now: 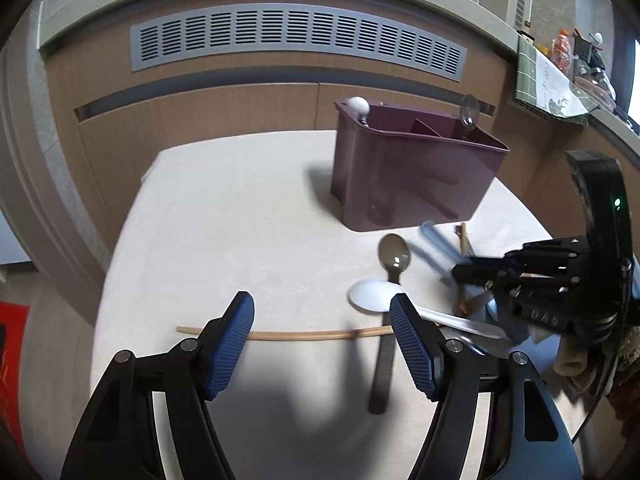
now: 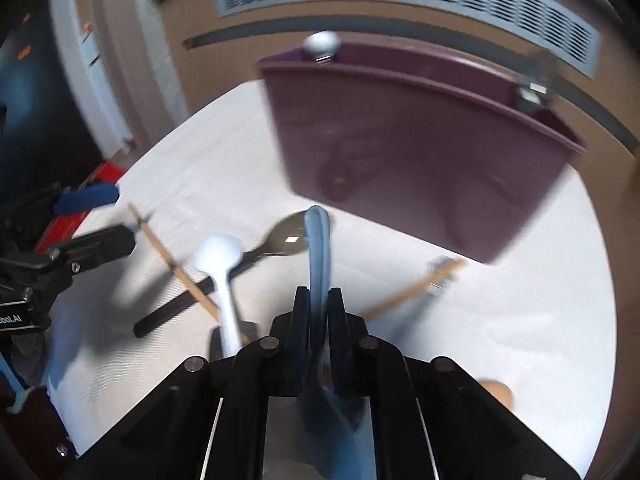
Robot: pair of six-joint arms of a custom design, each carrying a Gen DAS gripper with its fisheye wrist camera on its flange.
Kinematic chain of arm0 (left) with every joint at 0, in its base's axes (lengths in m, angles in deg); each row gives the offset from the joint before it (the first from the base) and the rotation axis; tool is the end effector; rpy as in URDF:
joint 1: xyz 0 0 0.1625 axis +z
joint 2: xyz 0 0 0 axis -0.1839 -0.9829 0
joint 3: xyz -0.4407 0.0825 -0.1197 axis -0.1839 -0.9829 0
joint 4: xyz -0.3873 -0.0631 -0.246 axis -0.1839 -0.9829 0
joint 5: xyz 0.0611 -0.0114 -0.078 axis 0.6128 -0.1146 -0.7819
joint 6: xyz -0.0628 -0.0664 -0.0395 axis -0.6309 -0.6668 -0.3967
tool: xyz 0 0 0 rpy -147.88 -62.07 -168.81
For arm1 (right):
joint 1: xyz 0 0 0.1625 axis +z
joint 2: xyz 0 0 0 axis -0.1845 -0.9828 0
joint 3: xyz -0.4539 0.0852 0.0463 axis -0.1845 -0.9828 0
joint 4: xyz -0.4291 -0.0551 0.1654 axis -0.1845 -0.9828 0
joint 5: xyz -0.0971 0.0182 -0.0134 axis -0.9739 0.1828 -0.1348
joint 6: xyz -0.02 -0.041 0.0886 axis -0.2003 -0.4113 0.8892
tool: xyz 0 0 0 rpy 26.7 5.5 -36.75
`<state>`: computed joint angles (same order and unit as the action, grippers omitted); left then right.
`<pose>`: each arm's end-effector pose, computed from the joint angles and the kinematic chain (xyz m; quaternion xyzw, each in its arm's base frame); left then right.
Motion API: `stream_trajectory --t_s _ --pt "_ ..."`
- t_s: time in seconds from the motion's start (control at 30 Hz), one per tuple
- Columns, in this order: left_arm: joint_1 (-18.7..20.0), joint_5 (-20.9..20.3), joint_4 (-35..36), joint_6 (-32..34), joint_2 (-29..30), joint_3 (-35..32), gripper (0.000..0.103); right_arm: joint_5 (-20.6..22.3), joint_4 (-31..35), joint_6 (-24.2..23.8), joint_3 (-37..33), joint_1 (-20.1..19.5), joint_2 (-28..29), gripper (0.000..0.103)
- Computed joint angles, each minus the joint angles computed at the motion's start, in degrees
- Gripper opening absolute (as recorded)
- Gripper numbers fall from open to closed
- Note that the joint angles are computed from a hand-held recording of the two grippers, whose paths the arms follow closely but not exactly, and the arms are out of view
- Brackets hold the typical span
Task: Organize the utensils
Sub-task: 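Grasp the blue plastic spatula by its handle with the right tool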
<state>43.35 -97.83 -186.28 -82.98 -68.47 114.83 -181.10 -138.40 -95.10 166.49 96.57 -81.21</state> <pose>-0.2925 -0.4087 0.0354 0.3679 0.8842 -0.2279 0.1759 0.0622 -0.3619 0.2382 0.1463 -0.8893 0.2824 0.3287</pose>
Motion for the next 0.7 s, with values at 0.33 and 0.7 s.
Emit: stream_trajectory --t_s 0.33,0.7 --pt "-0.2 -4.2 5.8 -1.6 0.4 -1.1 0.063 0.1 -7.7 1.9 4.5 -3.8 -6.1 0.007" --pt "2.8 -6.1 12.0 -4.8 -2.8 -1.6 0.061 2.3 -9.8 1.7 7.2 -5.9 -8.4 0.007"
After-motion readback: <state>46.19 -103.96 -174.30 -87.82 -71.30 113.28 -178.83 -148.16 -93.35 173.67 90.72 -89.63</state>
